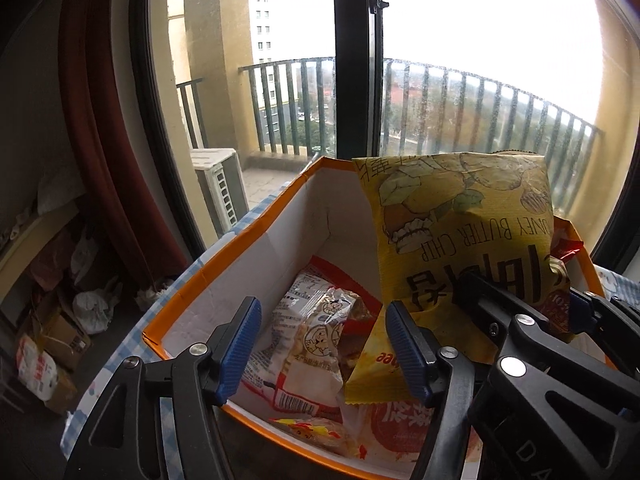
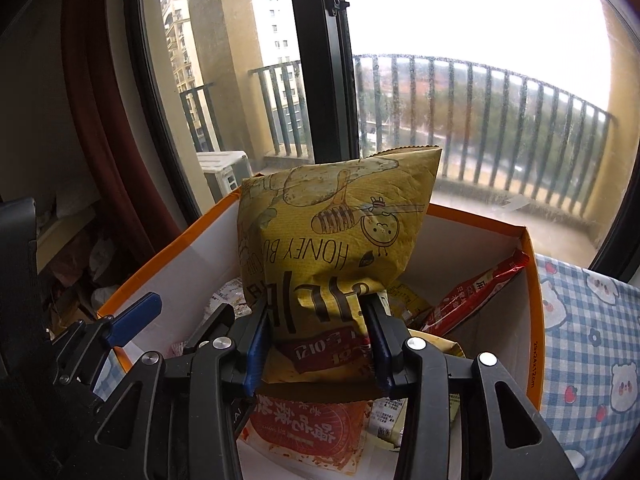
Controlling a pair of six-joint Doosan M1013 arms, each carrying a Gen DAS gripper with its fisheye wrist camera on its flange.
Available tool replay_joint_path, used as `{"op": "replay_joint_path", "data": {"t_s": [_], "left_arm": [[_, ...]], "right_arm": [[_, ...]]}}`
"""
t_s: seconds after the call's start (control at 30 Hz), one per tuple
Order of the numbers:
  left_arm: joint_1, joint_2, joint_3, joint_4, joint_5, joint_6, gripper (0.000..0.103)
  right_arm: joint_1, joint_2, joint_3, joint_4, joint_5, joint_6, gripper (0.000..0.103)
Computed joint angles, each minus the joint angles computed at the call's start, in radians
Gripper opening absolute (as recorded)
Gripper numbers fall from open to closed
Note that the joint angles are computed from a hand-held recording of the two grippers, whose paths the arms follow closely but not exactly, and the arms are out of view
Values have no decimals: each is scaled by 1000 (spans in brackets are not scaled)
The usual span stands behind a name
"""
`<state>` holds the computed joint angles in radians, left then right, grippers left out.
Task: Organize snacks
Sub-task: 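Open both tools to drop the chip bag and candy into the box, then withdraw both tools from the box toward the yellow jelly cup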
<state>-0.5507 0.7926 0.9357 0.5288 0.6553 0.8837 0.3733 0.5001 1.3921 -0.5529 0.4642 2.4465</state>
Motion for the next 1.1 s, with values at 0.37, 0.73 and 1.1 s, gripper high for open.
{"op": "replay_joint_path", "data": {"t_s": [0.37, 0.73, 1.1], "left_arm": [[-5, -59, 94, 31, -53, -68, 87], [-26, -119, 191, 105, -121, -161, 90], [-75, -160, 243, 151, -145, -207, 92]], "right_arm": [[-9, -4, 1, 203, -31, -168, 85], [17, -68, 85, -23, -83, 29, 100], [26, -156, 191, -228, -63, 204, 100]]}}
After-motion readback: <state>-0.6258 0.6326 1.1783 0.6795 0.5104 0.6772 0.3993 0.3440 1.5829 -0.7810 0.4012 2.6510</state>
